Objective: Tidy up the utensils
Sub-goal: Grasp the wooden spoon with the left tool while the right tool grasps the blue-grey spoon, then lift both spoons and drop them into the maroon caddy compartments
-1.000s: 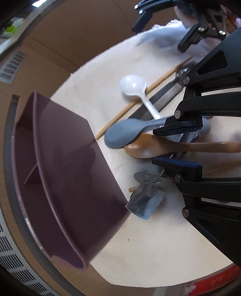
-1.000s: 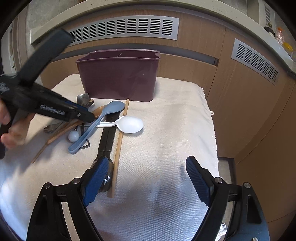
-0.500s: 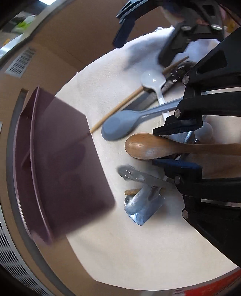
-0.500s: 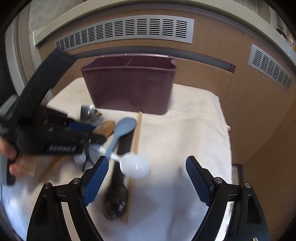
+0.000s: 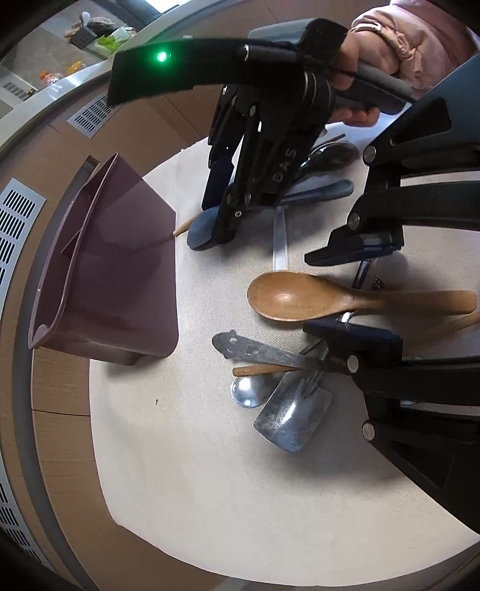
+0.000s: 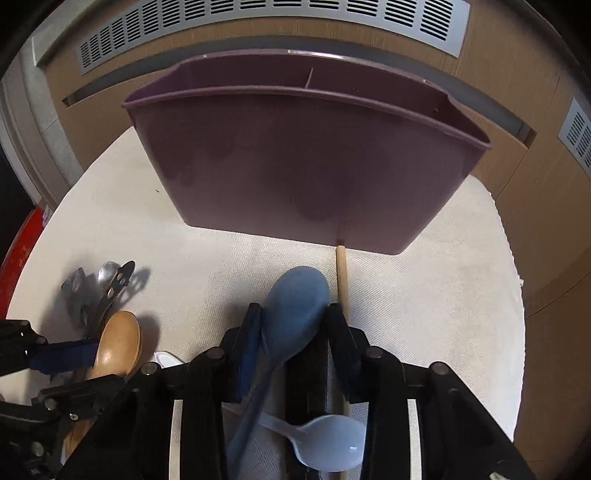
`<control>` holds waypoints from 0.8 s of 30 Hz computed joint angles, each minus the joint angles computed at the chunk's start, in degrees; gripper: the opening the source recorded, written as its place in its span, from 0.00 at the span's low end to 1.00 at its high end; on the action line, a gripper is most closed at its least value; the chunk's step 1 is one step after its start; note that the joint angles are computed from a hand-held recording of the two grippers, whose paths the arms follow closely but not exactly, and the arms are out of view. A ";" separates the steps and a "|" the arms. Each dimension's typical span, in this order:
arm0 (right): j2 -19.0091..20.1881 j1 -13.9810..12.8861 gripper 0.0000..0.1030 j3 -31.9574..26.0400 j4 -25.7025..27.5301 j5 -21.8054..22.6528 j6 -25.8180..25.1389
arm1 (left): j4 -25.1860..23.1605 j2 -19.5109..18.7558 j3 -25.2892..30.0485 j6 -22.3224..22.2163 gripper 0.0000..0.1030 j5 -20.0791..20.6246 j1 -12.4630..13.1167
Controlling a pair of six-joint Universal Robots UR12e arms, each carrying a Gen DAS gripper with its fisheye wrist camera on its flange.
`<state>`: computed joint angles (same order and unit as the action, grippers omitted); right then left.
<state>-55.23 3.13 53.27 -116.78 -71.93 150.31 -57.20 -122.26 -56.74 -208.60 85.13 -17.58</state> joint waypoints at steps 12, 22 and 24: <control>-3.93 -4.26 0.31 5.10 -1.15 5.68 -1.57 | -16.40 -5.74 12.49 6.08 0.36 8.36 -1.54; -7.88 -6.60 0.28 11.23 -9.42 12.44 -0.57 | 5.48 0.85 1.57 3.28 0.29 17.37 -4.07; -8.85 -7.06 0.27 12.40 -13.51 13.87 -0.17 | 9.89 1.34 1.57 3.72 0.29 19.45 -4.63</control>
<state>-64.08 -3.93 65.67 -130.29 -58.07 150.14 -47.31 -120.92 -55.17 -204.88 104.58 -22.21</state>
